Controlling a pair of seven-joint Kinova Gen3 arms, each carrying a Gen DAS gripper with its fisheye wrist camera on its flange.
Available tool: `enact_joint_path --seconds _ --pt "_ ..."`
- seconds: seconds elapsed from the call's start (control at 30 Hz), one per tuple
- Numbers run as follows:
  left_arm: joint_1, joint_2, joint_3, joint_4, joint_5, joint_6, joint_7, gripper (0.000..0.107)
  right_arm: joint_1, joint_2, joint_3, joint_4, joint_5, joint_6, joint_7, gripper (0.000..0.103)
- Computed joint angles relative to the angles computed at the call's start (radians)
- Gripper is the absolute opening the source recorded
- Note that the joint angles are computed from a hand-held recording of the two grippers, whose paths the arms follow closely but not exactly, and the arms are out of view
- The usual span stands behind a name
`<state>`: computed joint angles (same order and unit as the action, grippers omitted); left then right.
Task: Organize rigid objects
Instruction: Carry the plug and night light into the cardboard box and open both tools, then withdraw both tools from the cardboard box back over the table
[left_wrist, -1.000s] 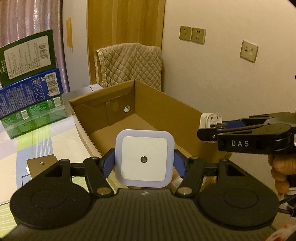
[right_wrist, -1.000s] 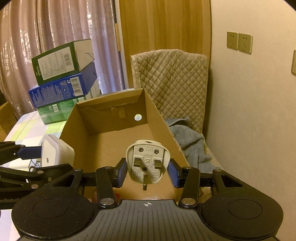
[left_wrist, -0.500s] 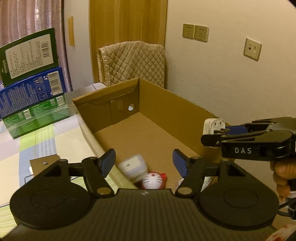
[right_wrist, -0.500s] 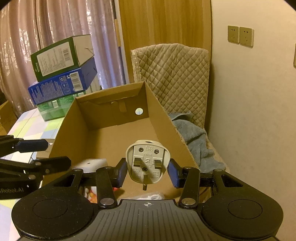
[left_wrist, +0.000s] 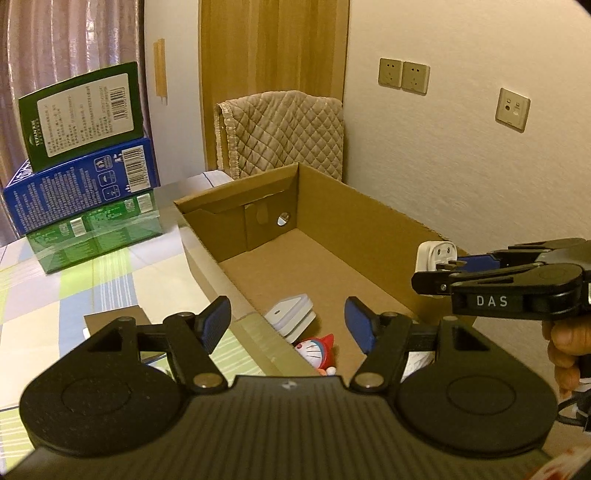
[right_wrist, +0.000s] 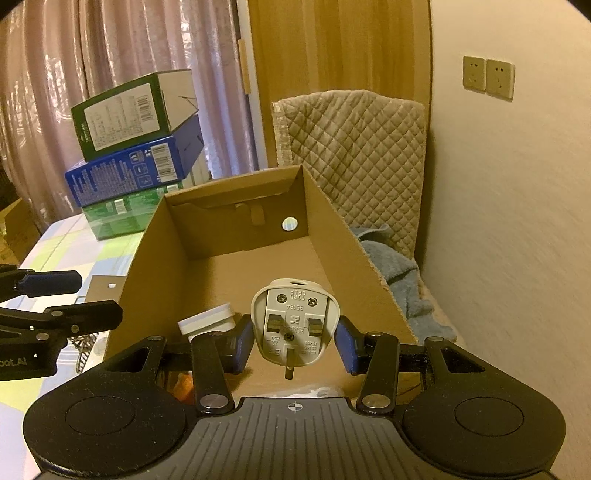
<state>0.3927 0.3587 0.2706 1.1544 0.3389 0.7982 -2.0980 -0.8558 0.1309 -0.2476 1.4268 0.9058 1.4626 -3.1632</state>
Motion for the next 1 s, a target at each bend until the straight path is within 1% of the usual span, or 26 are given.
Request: enact_joint_path --seconds 0.23,0.63,1.0 --pt "-0.02 -0.013 -0.002 0.013 0.013 0.003 -0.01 0.064 -0.014 0.02 0.007 -0.033 0.006 0.017 0.006 0.044" --pt "-0.052 -0.04 -0.005 0.043 0.043 0.001 -0.03 0.064 -0.057 0.044 0.017 -0.074 0.028 0.05 0.038 0.048" --pt "-0.087 -0.084 -0.011 0.084 0.079 -0.008 -0.052 0.064 -0.125 0.068 0.024 -0.143 0.076 0.084 0.047 0.049"
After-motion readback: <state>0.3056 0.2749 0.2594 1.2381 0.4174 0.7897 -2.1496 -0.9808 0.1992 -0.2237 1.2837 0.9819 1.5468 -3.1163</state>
